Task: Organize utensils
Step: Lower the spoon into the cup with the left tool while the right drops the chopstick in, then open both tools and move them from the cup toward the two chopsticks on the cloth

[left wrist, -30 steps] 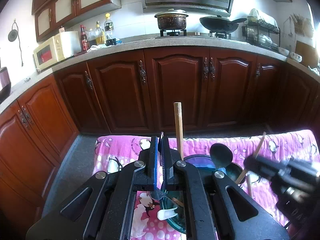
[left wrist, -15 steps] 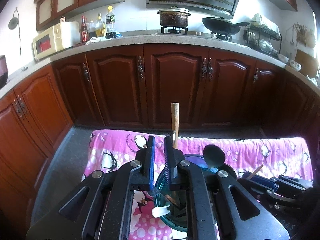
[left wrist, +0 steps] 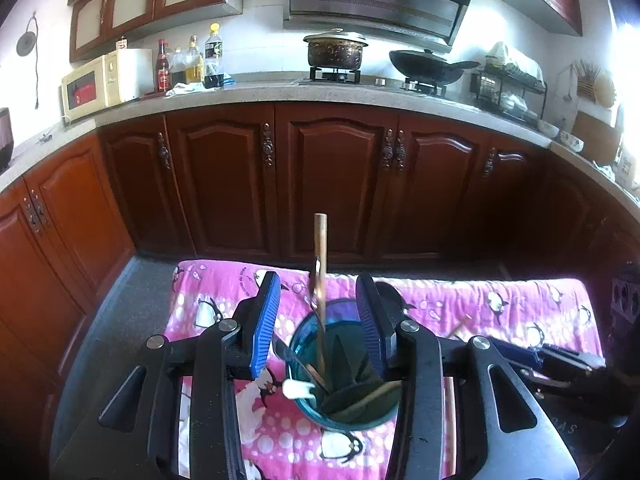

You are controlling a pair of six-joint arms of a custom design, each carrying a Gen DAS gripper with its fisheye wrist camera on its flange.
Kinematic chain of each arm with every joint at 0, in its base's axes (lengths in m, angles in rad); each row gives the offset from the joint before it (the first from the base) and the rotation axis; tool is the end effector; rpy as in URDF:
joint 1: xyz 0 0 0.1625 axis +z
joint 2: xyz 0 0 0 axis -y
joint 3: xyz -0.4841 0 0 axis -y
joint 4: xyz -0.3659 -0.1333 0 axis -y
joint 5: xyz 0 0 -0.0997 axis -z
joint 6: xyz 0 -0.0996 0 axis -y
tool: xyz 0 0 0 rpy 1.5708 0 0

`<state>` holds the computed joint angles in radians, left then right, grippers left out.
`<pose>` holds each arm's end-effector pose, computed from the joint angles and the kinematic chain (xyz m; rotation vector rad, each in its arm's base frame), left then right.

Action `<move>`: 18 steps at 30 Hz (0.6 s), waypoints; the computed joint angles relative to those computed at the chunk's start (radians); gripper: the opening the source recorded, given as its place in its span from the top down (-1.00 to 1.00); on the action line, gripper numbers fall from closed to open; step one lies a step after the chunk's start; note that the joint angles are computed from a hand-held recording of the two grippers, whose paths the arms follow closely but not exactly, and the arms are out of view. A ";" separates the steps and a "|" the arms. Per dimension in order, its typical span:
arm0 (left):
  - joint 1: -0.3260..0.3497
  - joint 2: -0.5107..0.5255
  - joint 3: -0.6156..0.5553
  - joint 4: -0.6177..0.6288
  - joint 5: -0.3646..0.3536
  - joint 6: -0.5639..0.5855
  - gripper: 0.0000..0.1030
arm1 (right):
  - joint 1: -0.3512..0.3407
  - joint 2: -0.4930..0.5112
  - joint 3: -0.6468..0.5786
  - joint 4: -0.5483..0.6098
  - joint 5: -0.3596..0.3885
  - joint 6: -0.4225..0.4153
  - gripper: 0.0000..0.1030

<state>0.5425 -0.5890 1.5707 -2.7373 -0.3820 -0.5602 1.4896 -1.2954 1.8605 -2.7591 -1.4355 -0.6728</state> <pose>-0.4921 -0.5602 0.1090 0.3678 2.1237 -1.1769 0.0993 -0.5892 0.4105 0.9019 -2.7434 0.9367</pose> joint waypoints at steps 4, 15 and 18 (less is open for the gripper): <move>-0.027 -0.004 0.025 0.038 -0.001 -0.046 0.20 | -0.010 -0.036 0.034 -0.020 -0.012 -0.036 0.41; -0.077 0.016 0.059 0.187 -0.068 -0.215 0.19 | -0.070 -0.117 0.112 -0.045 -0.076 -0.070 0.36; -0.082 0.022 0.065 0.212 -0.092 -0.247 0.18 | -0.082 -0.129 0.130 -0.058 -0.103 -0.082 0.36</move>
